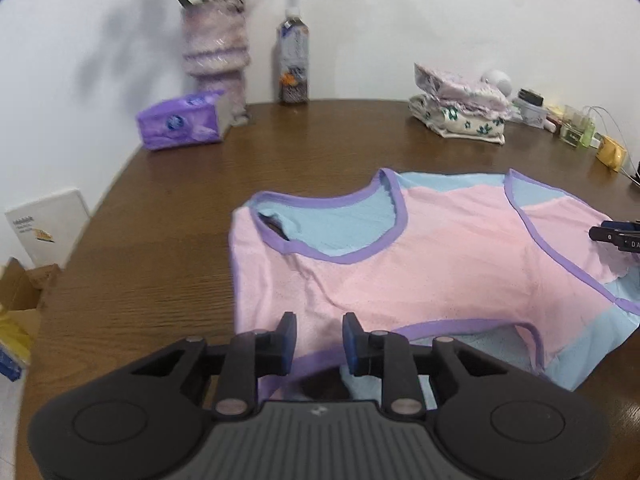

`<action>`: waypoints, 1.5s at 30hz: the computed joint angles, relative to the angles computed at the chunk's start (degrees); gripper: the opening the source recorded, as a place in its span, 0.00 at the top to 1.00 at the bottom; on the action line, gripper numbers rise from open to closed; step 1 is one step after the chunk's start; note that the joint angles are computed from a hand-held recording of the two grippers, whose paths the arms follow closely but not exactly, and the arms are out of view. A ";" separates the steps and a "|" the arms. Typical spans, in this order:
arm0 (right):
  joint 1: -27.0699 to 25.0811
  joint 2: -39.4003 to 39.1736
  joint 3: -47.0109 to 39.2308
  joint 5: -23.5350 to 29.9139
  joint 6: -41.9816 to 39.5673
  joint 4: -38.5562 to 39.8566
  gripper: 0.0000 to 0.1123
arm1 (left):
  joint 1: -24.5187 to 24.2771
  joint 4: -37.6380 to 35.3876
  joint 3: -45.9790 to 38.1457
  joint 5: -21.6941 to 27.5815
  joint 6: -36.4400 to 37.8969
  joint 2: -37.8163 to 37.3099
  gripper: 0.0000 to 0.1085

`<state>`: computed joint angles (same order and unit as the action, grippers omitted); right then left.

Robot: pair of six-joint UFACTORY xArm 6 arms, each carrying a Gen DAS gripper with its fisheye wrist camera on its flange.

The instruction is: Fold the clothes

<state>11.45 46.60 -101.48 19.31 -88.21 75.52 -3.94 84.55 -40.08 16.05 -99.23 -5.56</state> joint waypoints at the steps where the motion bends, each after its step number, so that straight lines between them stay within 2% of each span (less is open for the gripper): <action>1: 0.00 0.00 0.00 0.00 0.00 0.00 0.56 | -0.49 -0.02 1.18 1.22 -0.60 -1.56 0.76; 4: 0.04 0.00 0.00 -0.11 0.04 0.01 0.56 | -1.81 -1.26 4.44 4.36 -1.03 -5.78 0.65; 9: 0.10 -0.05 0.08 -0.30 0.02 0.11 0.56 | 0.02 -9.86 5.56 0.58 7.32 -3.34 0.65; 11: 0.21 -0.15 0.22 -0.58 -0.04 0.27 0.56 | -0.42 -9.46 5.47 1.16 6.60 -2.78 0.83; 12: 0.26 -0.19 0.30 -0.69 -0.07 0.34 0.56 | -1.09 -9.70 5.72 2.51 6.57 -3.18 0.99; 15: 0.23 -0.37 0.56 -0.73 -0.17 0.35 0.56 | -4.42 -14.43 7.35 10.03 10.05 -5.83 0.98; 17: 0.22 -0.51 0.75 -0.75 -0.52 0.60 0.56 | -4.50 -15.82 8.95 9.88 10.15 -7.54 0.94; 20: 0.22 -0.66 0.95 -0.78 -0.63 0.82 0.56 | -6.38 -12.78 10.11 11.91 4.34 -10.09 0.79; 21: 0.22 -0.71 1.01 -0.78 -0.66 0.89 0.56 | -7.57 -11.06 10.11 13.73 1.83 -10.93 0.67; 22: 0.23 -0.94 1.35 -0.78 -0.67 0.90 0.56 | -8.81 -9.04 10.05 15.46 -0.69 -11.66 0.62; 24: 0.13 -1.56 2.16 -0.45 -0.22 0.55 0.56 | -11.00 -3.69 9.66 17.57 -5.69 -12.47 0.62; 26: -0.92 -2.83 3.45 2.55 1.23 0.75 0.57 | -10.50 1.41 8.15 13.26 -8.81 -11.05 0.62; 30: -2.10 -6.38 7.46 4.74 -4.28 6.38 0.57 | -8.88 10.74 1.31 2.94 -14.61 -2.51 0.62; 32: -2.76 -7.76 9.02 6.13 -5.52 7.09 0.57 | -8.03 17.61 -3.18 -2.85 -21.29 2.22 0.62; 35: -4.97 -10.89 12.35 13.50 -3.83 4.71 0.57 | -8.81 29.51 -8.71 -8.61 -34.50 7.23 0.62; 37: -5.38 -13.57 15.48 16.17 -6.03 4.21 0.57 | -9.67 35.05 -11.74 -10.33 -40.61 10.05 0.62; 41: -5.65 -16.60 19.66 21.07 -5.59 1.01 0.62 | -10.67 36.39 -13.98 -10.89 -43.84 13.41 0.68; 43: -5.58 -17.38 20.85 23.36 -4.77 -0.61 0.64 | -11.05 35.22 -13.74 -9.84 -43.41 14.05 0.89; 45: -4.83 -17.79 21.71 23.36 -4.29 -1.95 0.67 | -11.20 35.80 -13.03 -8.99 -44.53 13.79 0.94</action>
<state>6.63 28.81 -79.77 42.67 -92.49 73.57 -15.14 120.34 -53.11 7.06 -143.77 8.23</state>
